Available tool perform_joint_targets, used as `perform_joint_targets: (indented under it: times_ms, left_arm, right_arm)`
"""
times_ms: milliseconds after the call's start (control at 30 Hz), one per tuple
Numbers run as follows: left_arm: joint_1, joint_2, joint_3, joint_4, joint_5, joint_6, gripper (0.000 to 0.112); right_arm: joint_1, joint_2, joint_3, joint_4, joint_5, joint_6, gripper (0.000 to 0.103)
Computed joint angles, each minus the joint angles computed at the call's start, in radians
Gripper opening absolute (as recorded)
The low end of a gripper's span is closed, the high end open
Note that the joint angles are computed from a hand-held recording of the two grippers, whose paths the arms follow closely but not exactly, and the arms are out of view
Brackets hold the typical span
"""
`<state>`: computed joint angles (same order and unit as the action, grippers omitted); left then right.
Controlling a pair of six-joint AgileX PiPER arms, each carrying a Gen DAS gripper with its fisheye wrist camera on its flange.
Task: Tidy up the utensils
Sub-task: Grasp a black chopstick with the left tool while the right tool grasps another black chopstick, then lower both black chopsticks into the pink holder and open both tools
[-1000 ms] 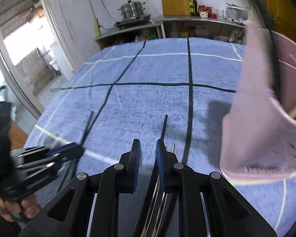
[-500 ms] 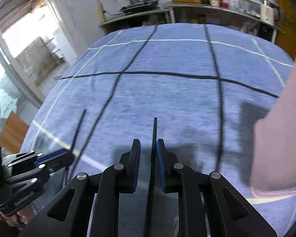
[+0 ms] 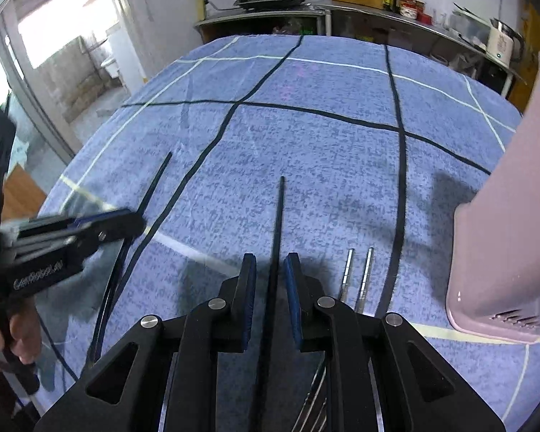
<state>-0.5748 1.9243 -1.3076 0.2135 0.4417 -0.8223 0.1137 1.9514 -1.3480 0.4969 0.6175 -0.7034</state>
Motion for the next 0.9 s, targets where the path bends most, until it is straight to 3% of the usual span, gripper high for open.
perform_joint_targets:
  times_ms: [100, 400, 633, 900]
  left_arm:
    - [-0.013, 0.03, -0.044, 0.059, 0.031, -0.042, 0.01]
    - [-0.013, 0.035, -0.078, 0.038, 0.068, 0.001, 0.007]
    - [-0.027, -0.087, -0.018, 0.082, 0.046, -0.028, 0.005]
    - [-0.09, -0.257, 0.004, 0.202, 0.081, -0.099, 0.005]
  right_arm:
    - [-0.002, 0.003, 0.0, 0.004, -0.004, -0.002, 0.007]
    - [-0.018, -0.048, 0.029, 0.125, 0.021, -0.091, 0.005]
    - [-0.047, -0.165, 0.073, 0.218, 0.037, -0.157, 0.005]
    - [-0.114, -0.344, 0.14, 0.338, 0.07, -0.239, 0.005]
